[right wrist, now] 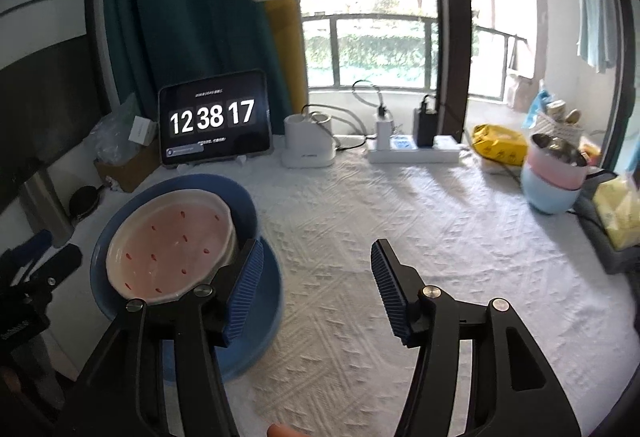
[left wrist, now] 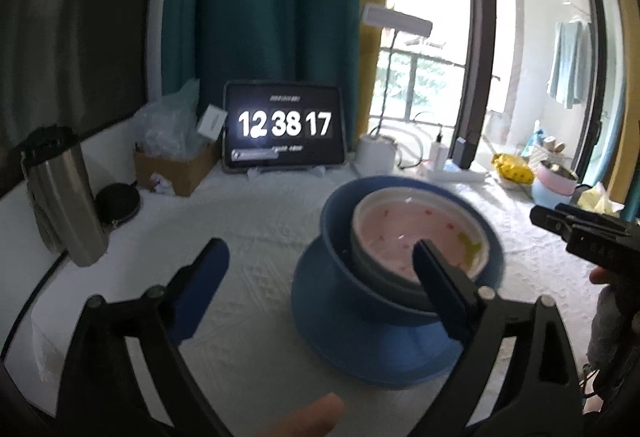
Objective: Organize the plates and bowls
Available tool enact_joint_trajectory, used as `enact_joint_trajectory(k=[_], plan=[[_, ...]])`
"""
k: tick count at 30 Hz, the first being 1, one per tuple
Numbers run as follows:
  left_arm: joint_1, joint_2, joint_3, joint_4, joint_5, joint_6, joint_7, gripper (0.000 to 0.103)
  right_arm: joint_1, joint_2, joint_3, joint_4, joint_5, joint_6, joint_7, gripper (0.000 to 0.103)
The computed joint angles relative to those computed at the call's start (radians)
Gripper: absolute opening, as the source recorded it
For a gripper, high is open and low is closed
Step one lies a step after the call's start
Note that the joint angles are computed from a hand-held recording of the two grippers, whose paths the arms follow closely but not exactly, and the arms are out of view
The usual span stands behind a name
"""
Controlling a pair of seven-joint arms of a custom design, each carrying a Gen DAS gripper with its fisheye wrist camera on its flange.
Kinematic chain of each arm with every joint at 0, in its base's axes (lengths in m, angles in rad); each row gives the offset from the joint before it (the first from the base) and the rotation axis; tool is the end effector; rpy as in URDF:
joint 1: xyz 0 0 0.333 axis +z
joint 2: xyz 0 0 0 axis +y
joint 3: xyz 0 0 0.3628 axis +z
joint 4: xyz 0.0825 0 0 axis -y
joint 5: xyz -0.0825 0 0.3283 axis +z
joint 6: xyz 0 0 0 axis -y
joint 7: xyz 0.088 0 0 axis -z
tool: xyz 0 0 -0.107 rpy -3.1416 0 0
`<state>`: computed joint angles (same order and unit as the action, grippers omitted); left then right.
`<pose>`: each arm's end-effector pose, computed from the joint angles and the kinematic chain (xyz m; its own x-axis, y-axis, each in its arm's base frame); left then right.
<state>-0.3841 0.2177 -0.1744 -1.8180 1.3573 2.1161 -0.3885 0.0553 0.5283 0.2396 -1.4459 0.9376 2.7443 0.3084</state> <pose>0.5386 -0.2722 0.5288 0.5778 -0.8118 0.0845 -0.3026 -0.3092 -0.9016 0.7070 0.1332 0.5250 0.6633 -0.7483 0.0070 -0.3865 -0.3505 -0.8531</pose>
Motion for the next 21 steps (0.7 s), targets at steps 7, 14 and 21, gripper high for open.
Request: enact_joint_trajectory(k=[7, 14, 21], plan=[[-0.037, 0.005, -0.009, 0.039, 0.101, -0.015, -0.010, 0.095, -0.056, -0.063, 0.028, -0.063, 0.138, 0.060, -0.141, 0.060], [-0.093, 0.023, -0.013, 0.095, 0.187, -0.115, -0.008, 0.095, -0.092, -0.126, 0.011, -0.090, 0.346, 0.065, -0.303, 0.060], [-0.127, 0.042, -0.010, 0.152, 0.270, -0.120, 0.014, 0.095, -0.095, -0.178, -0.034, -0.107, 0.564, 0.048, -0.501, 0.060]])
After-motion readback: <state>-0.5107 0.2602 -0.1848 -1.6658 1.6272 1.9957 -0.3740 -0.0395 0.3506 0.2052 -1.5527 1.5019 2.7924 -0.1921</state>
